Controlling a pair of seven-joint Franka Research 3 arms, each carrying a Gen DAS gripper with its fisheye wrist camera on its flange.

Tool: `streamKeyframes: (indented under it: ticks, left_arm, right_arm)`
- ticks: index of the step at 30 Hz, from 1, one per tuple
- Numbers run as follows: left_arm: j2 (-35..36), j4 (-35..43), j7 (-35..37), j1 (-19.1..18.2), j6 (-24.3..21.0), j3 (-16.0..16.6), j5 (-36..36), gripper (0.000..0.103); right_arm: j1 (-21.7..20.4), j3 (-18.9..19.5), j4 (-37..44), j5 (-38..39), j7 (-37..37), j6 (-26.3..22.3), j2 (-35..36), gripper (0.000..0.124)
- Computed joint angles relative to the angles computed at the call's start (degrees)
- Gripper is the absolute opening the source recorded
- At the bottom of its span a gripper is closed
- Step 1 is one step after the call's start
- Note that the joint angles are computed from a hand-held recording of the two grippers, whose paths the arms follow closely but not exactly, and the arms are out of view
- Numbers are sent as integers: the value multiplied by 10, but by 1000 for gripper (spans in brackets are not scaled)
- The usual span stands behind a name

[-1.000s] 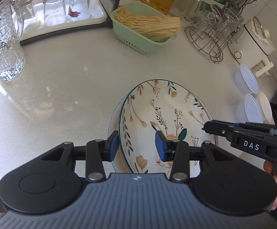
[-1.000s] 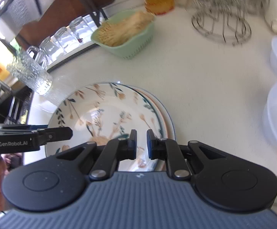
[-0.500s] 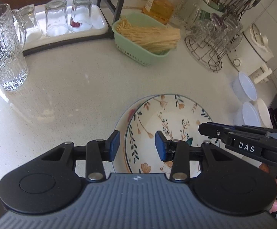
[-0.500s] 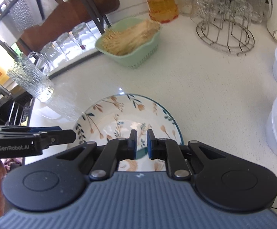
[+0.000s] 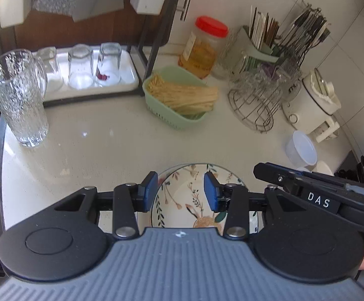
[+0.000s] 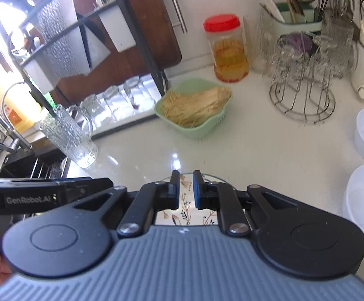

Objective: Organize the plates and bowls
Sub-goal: 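Lower the deer-print plate onto the stack and open both grippers, then move both grippers away from the plates toward the translucent plastic bowl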

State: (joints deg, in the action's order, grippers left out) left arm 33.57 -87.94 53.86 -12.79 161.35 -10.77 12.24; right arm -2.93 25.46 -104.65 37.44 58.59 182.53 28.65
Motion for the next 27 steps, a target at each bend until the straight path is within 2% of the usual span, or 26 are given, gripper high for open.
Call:
streamKeyframes:
  ticks: [4,8,10,13,15,19,21,27]
  left_arm:
    - [-11,-7,-14,-10,8,12,13,46]
    - [-8,2,1,-3,6,-1,11,46]
    - [3,18,13,-3,-4,-4,11,46]
    - [5,29,-21,-23,-3,21,22,46]
    - [7,38,-38,-30,-5,29,30,46]
    - [25,76,-53,-47,-26,37,52,46]
    - [30,90,-68,-55,-30,38,57,46]
    - [76,168,-97,-86,-59,41,71,46]
  right_arm:
    - [-24,27,-22,3,-2,25,-13,14]
    - [-51,55,-29,-6,11,44,-11,14]
    - [-58,60,-30,-19,23,56,-8,14]
    - [-46,40,-37,-40,42,72,-13,14]
    - [-79,70,-40,-60,49,81,-7,14]
    - [-109,82,-37,-94,69,63,-1,14]
    - [-154,121,-42,-118,68,64,3,14]
    - [-245,182,-63,-176,79,63,7,14]
